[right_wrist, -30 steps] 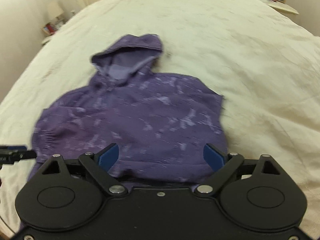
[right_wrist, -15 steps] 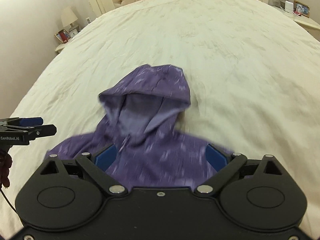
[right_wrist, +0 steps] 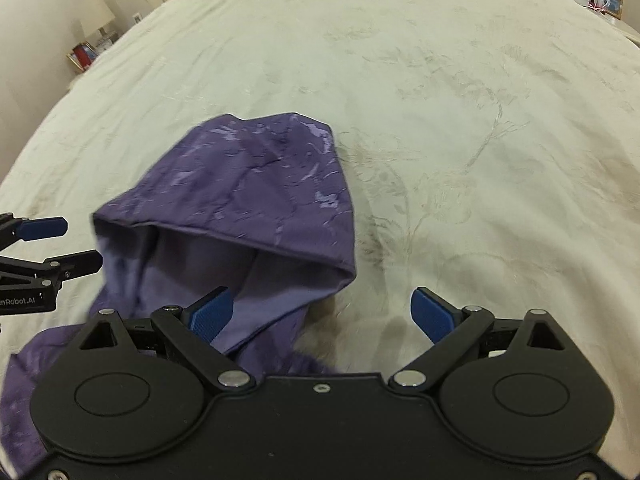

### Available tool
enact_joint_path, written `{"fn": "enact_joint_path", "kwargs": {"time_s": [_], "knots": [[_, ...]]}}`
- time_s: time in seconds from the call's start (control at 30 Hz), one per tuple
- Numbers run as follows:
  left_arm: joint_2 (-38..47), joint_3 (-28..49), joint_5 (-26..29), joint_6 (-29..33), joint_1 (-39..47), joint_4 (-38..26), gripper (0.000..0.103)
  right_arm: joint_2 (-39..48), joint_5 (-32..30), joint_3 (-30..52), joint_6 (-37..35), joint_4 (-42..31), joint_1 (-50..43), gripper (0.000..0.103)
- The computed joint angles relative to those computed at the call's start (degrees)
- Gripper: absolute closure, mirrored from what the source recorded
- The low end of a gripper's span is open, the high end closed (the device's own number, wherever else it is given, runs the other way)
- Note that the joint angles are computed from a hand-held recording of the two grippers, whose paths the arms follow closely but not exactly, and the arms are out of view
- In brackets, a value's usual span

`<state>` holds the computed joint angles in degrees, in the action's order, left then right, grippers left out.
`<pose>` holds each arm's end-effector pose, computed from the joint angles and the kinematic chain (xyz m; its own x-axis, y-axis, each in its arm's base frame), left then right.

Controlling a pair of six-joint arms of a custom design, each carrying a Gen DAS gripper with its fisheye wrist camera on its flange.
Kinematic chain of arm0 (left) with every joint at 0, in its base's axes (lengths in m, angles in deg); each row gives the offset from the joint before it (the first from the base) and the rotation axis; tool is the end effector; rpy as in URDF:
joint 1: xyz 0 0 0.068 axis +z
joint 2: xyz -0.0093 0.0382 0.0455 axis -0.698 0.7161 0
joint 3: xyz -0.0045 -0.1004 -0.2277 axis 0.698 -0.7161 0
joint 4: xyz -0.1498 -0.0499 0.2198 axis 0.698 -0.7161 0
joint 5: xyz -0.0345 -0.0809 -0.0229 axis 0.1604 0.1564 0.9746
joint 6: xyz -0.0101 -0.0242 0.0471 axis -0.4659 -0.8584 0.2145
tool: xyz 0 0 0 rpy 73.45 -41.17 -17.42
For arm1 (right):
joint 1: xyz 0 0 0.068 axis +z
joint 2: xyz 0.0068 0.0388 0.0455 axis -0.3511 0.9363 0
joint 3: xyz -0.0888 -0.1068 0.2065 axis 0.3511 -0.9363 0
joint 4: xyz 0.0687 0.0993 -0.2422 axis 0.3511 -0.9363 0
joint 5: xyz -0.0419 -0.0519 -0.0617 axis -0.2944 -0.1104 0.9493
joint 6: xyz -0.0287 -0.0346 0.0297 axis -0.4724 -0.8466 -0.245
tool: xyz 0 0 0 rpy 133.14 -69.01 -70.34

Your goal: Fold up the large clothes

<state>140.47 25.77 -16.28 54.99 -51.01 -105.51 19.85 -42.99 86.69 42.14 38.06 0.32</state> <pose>0.2546 -0.0304 0.2854 -0.7558 0.2845 -0.5897 0.2748 0.9553 0.1086 0.2778 0.1088 0.2531 -0.8559 -0.0543 -0.5143 -0.1804 0.9634 0.1985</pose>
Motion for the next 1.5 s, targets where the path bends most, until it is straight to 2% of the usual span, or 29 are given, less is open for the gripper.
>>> {"fn": "enact_joint_path", "kwargs": {"time_s": [0.1, 0.17, 0.2, 0.23, 0.27, 0.3, 0.37, 0.47, 0.5, 0.53, 0.6, 0.63, 0.7, 0.77, 0.83, 0.93, 1.0, 1.07, 1.1, 1.13, 1.17, 1.2, 1.23, 1.27, 1.33, 1.47, 1.5], "knots": [[2.8, 0.3, -0.5, 1.0, -1.1, 2.4, 0.028, 2.8, 1.6, 1.1, -0.9, 1.5, 0.0, 0.008], [4.5, 0.4, -1.2, 1.6, -1.6, 4.8, 0.032, 4.6, 2.1, 2.3, -1.5, 2.1, 0.0, 0.014], [5.4, 0.6, -1.6, 1.6, -1.7, 5.7, 0.036, 5.7, 2.6, 3.2, -1.7, 1.9, 0.1, 0.033], [6.3, 1.1, -2.0, 1.3, -1.7, 6.2, 0.039, 6.6, 3.4, 4.3, -1.8, 1.5, 0.4, 0.057], [7.2, 1.6, -2.5, 0.8, -1.7, 6.5, 0.042, 7.5, 3.8, 5.4, -1.8, 1.2, 0.7, 0.074], [7.9, 2.0, -3.0, 0.1, -1.5, 6.6, 0.046, 8.0, 4.6, 6.7, -1.9, 0.9, 1.3, 0.086], [8.2, 2.1, -2.8, -0.5, -0.7, 7.6, 0.047, 8.1, 5.9, 8.5, -2.3, 1.4, 2.9, 0.086], [7.1, 0.6, -3.9, -0.3, 0.0, 10.2, 0.047, 4.7, 1.4, 8.9, -4.2, 4.3, 4.3, 0.087], [6.8, 0.4, -4.8, -0.2, 0.2, 10.6, 0.053, 3.6, 0.0, 9.2, -5.1, 5.0, 5.0, 0.087], [6.8, 0.4, -5.3, -0.2, 0.4, 11.0, 0.069, 2.7, -1.3, 9.7, -6.2, 5.3, 5.8, 0.087], [4.8, -0.5, -5.5, -2.0, 2.1, 12.2, 0.085, 1.0, -4.7, 10.4, -8.5, 5.7, 6.8, 0.087], [2.9, -1.5, -5.4, -4.1, 3.3, 13.4, 0.085, 0.3, -6.1, 10.6, -9.4, 5.7, 7.1, 0.087], [-1.6, -3.3, -5.1, -8.8, 6.0, 15.1, 0.085, -1.0, -7.6, 10.8, -11.2, 5.6, 7.3, 0.087], [-6.3, -4.4, -3.8, -10.4, 8.0, 15.1, 0.084, -2.7, -6.0, 10.0, -13.6, 5.6, 7.4, 0.087], [-10.4, -5.9, -4.9, -6.5, 7.2, 14.9, 0.081, -3.3, -1.7, 9.1, -16.8, 5.1, 7.4, 0.086], [-15.1, -9.7, -8.6, 4.9, 2.1, 16.1, 0.079, -2.3, 1.0, 7.5, -18.7, 4.7, 5.4, 0.084], [-15.2, -11.1, -9.9, 10.6, -1.0, 15.8, 0.078, -1.2, 2.8, 6.4, -18.4, 4.1, 4.2, 0.083], [-12.5, -11.4, -13.3, 13.3, -4.1, 15.2, 0.078, 0.3, 5.1, 4.9, -17.4, 3.6, 3.0, 0.082], [-10.2, -11.2, -14.7, 13.7, -4.9, 15.0, 0.078, 1.7, 6.4, 5.1, -17.1, 2.9, 2.3, 0.077], [-7.6, -10.7, -15.6, 13.8, -4.9, 14.6, 0.072, 2.7, 8.1, 4.8, -16.7, 2.4, 2.0, 0.066], [-4.1, -8.8, -15.6, 13.0, -4.7, 12.3, 0.07, 3.0, 9.4, 4.1, -16.4, 2.0, 1.8, 0.06], [-1.1, -6.8, -14.9, 12.2, -3.9, 9.6, 0.064, 3.5, 9.7, 3.7, -16.4, 1.6, 1.7, 0.053], [1.7, -4.8, -13.3, 11.4, -2.6, 6.8, 0.062, 3.6, 9.2, 3.4, -16.5, 1.0, 1.4, 0.053], [4.3, -2.7, -11.5, 10.6, -1.2, 3.8, 0.062, 3.1, 7.6, 2.5, -16.9, 0.6, 0.8, 0.053], [5.3, -0.7, -7.6, 10.6, 1.7, 1.5, 0.06, 1.9, 3.6, 2.0, -17.2, -1.0, -0.6, 0.044], [7.0, 7.3, 3.6, 16.6, 8.6, -8.3, 0.056, 0.0, -3.8, 3.7, -19.4, -5.7, -5.8, 0.036], [6.3, 7.8, 5.5, 18.3, 9.8, -9.9, 0.051, -0.9, -6.7, 4.3, -20.3, -7.7, -7.6, 0.032]]}}
